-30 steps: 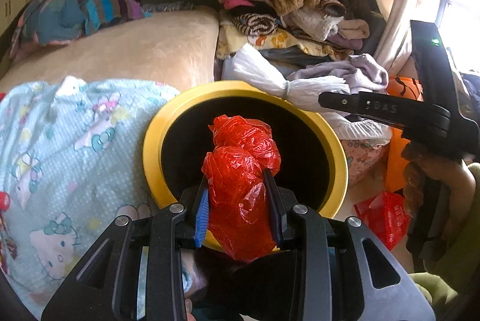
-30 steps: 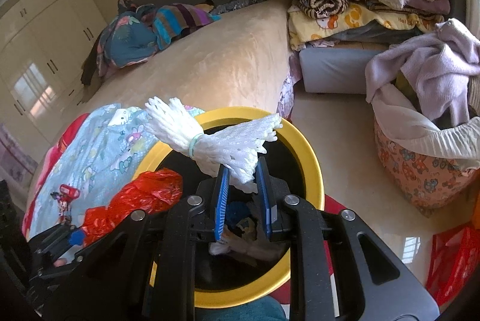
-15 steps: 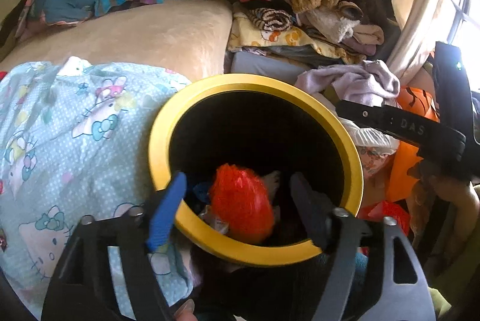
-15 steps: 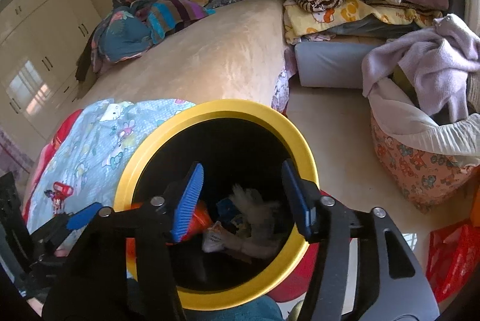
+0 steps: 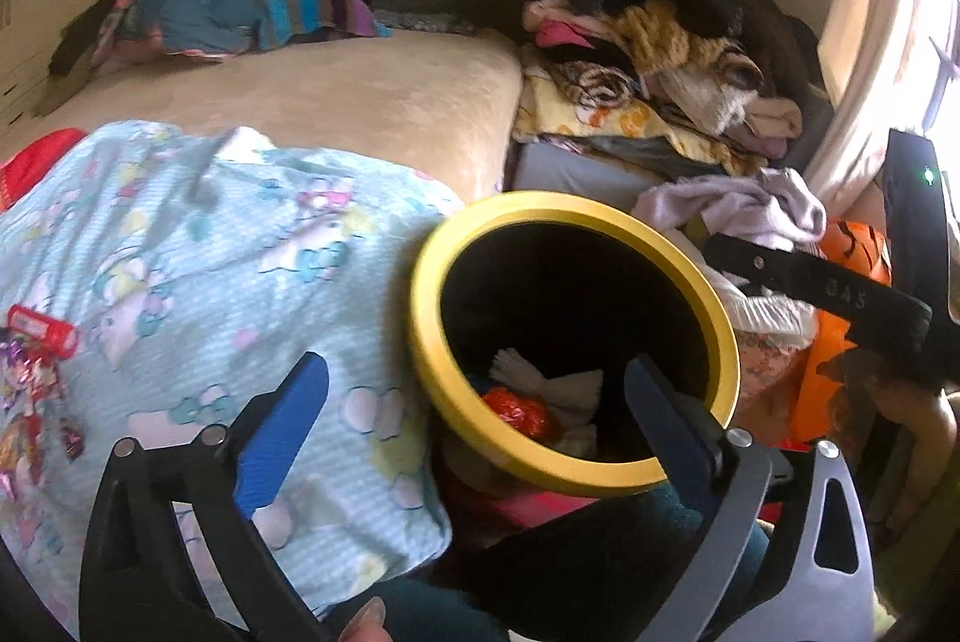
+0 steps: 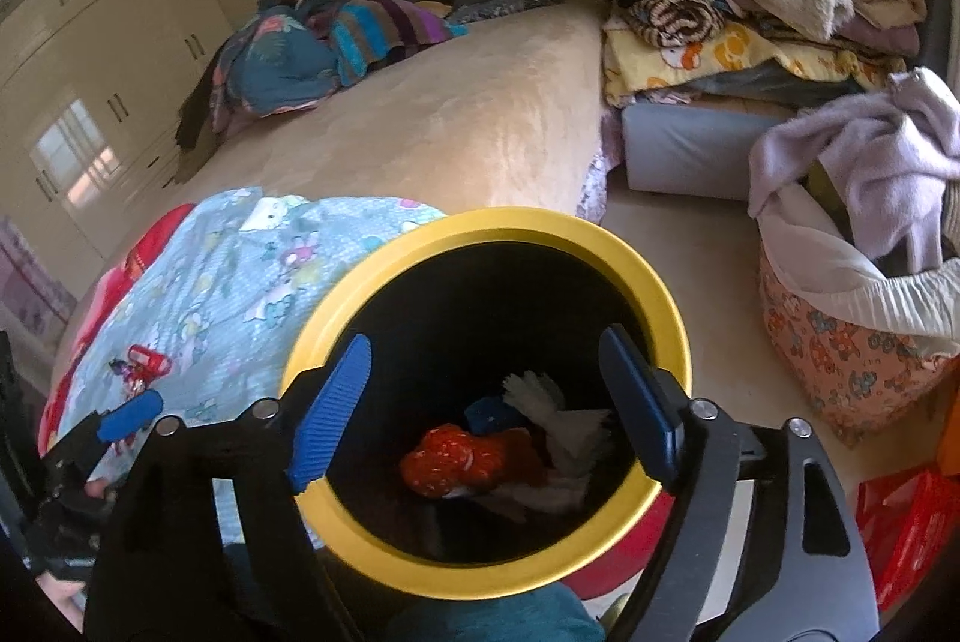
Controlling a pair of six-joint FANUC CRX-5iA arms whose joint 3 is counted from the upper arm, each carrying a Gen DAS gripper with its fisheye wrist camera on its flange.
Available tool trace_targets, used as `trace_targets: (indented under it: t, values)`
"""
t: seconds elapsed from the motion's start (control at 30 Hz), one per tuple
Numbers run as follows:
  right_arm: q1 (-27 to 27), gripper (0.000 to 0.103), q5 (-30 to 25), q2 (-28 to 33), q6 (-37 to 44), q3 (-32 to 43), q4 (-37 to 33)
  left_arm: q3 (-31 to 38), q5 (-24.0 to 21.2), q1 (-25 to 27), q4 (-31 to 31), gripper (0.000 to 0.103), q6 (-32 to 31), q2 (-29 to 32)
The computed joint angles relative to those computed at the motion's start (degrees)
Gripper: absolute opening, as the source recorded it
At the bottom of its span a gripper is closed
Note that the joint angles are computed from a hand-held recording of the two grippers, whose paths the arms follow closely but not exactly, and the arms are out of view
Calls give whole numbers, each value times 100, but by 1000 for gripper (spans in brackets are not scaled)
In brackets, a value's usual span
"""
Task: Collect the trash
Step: 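Open both tools to drop the red bag and mesh net into the bin, then move both tools back toward the candy wrappers on the blanket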
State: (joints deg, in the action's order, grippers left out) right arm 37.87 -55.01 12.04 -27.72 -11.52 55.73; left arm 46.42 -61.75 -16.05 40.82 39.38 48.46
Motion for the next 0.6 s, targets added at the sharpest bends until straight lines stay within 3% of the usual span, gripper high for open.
trace_targets:
  t: [0.6]
  values:
    - [236,76,68,608,957,964,-73,-960,952,513,512,96,22,-593]
